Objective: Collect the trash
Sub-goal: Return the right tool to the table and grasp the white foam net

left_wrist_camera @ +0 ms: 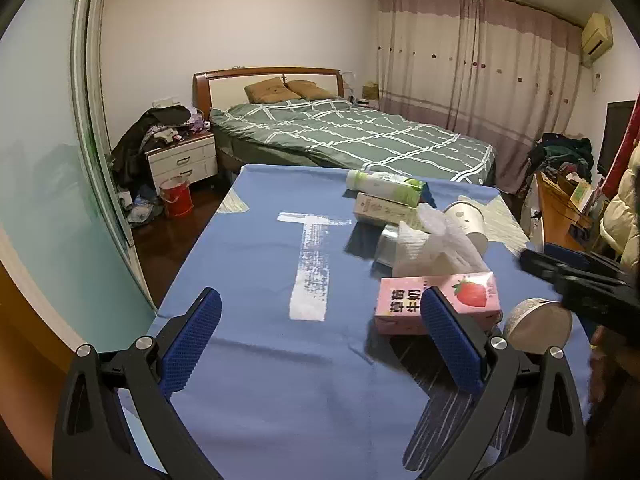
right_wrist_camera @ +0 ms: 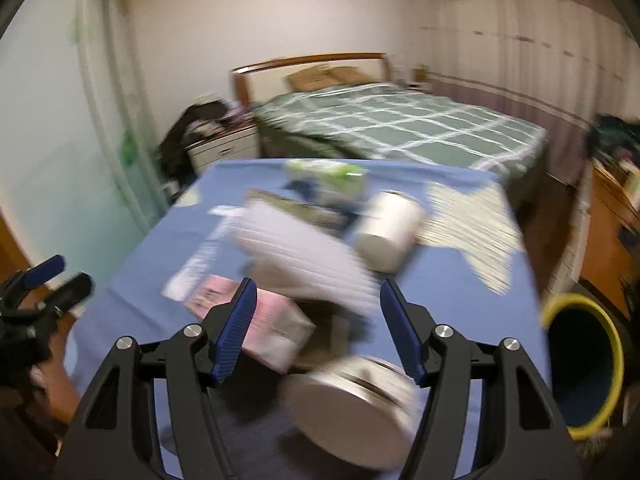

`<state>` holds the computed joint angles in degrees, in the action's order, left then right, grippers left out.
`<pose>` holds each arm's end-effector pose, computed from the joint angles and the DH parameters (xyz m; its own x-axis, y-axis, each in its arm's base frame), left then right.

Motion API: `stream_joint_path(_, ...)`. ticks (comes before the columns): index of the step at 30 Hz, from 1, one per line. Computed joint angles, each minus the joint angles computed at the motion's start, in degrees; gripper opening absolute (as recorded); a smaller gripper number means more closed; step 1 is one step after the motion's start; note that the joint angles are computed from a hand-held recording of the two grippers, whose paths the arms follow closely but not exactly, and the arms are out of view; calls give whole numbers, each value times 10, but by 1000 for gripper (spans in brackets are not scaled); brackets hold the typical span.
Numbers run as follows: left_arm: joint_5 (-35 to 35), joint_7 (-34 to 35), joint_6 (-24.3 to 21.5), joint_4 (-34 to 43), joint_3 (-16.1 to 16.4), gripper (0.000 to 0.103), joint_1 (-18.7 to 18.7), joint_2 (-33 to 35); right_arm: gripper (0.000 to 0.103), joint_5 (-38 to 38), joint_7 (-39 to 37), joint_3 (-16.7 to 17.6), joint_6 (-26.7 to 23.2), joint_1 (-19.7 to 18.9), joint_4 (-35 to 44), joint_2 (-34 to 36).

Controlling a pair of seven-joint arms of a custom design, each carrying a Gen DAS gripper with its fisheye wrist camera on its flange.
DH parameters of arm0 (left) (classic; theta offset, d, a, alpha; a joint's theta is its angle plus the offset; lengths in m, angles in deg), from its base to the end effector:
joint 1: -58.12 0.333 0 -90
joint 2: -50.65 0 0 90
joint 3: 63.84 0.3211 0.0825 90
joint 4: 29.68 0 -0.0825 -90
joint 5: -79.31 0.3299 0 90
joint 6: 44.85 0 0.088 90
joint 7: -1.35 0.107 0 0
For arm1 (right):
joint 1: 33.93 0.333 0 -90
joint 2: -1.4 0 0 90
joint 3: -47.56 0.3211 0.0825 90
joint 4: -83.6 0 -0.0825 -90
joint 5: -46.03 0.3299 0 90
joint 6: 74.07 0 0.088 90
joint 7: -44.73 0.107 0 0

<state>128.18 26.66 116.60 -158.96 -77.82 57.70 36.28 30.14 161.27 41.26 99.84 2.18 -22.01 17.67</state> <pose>0.4407 -0.1627 0.5694 0.1277 -0.9910 0.0398 -0.5707 -0.1062 -0.8142 0.5316 0.3382 0.5153 0.3757 -0.9214 -0.0998 -0.5969 -0.1582 -0.7866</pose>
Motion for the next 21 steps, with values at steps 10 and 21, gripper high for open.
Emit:
stream_joint_path(10, -8, 0, 0, -16, 8, 98, 13, -15, 61, 0, -14, -6, -175, 36, 251, 158)
stream_joint_path(21, -30, 26, 9, -5, 12, 98, 7, 14, 17, -11, 5, -1, -149, 18, 233, 144)
